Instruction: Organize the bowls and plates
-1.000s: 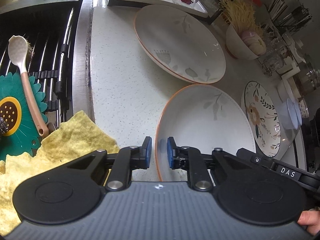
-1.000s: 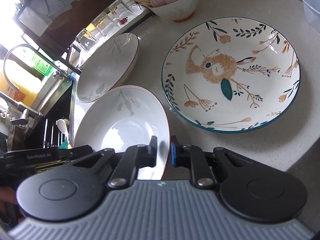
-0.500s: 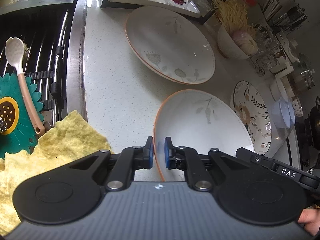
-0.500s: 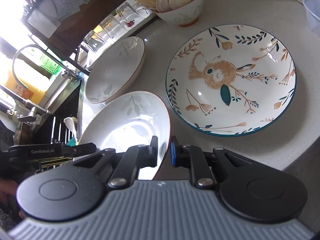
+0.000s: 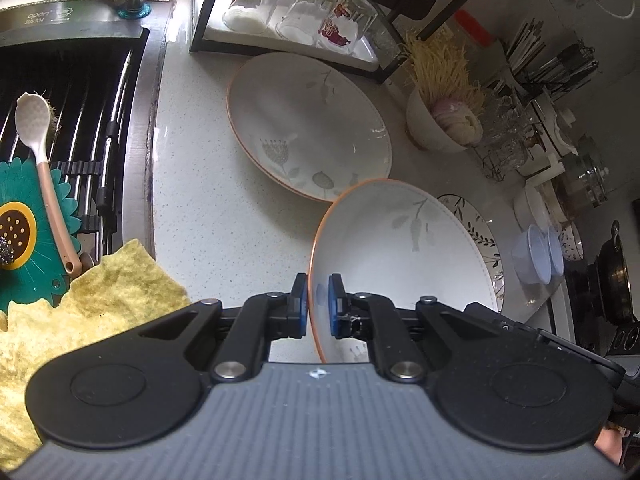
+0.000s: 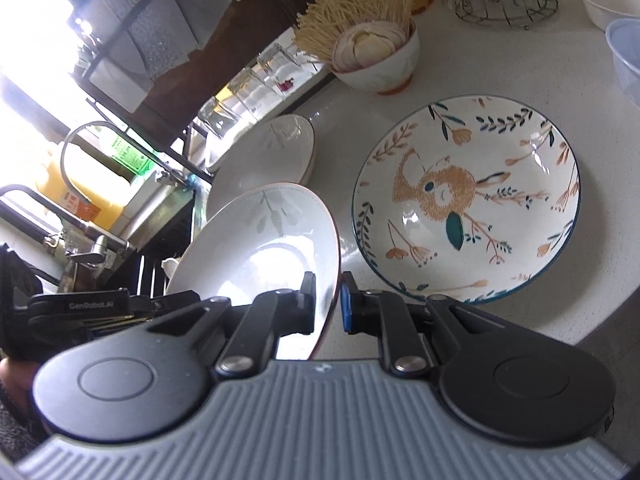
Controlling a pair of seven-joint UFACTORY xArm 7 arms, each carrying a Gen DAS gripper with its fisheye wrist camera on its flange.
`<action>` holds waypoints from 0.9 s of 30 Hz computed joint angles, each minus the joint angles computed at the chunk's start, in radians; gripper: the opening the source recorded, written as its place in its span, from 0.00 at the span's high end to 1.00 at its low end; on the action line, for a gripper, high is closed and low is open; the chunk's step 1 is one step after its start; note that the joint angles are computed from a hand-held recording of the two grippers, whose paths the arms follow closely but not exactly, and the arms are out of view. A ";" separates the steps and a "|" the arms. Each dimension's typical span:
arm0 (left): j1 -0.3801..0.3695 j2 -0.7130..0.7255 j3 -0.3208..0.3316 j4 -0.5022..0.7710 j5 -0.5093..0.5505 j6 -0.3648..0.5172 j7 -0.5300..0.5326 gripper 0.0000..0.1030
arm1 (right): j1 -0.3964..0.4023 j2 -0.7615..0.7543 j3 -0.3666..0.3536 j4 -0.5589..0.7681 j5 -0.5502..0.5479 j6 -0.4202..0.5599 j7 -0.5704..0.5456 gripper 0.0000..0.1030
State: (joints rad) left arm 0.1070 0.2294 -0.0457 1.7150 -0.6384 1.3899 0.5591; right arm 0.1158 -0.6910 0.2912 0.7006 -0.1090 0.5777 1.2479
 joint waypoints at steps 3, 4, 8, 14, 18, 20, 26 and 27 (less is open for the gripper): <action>-0.007 -0.007 -0.005 0.003 -0.012 -0.002 -0.017 0.89 | -0.008 -0.018 -0.012 -0.003 -0.010 -0.003 -0.014 0.85; -0.011 -0.010 -0.008 0.003 -0.013 -0.006 -0.020 0.89 | -0.011 -0.025 -0.016 -0.005 -0.011 -0.004 -0.018 0.85; -0.036 -0.030 -0.013 -0.011 -0.011 -0.027 -0.061 0.89 | -0.019 -0.066 -0.043 -0.037 -0.001 -0.026 -0.038 0.85; -0.099 -0.101 -0.023 -0.105 0.002 -0.129 -0.121 0.89 | -0.006 -0.131 -0.129 -0.101 0.044 -0.061 -0.154 0.85; -0.141 -0.123 -0.028 -0.143 0.020 -0.175 -0.179 0.89 | -0.003 -0.171 -0.183 -0.137 0.083 -0.077 -0.252 0.85; -0.163 -0.127 -0.035 -0.153 0.031 -0.193 -0.204 0.89 | -0.008 -0.190 -0.203 -0.151 0.102 -0.071 -0.295 0.85; -0.220 -0.134 -0.053 -0.179 0.054 -0.262 -0.265 0.89 | -0.017 -0.235 -0.275 -0.187 0.165 -0.056 -0.424 0.85; -0.228 -0.132 -0.056 -0.183 0.058 -0.274 -0.278 0.89 | -0.019 -0.235 -0.287 -0.188 0.174 -0.052 -0.448 0.85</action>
State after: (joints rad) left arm -0.1205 0.0970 -0.1014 1.5315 -0.5801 1.1160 0.2809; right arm 0.0967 -0.9264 0.0046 0.5126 0.0648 0.5255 0.8003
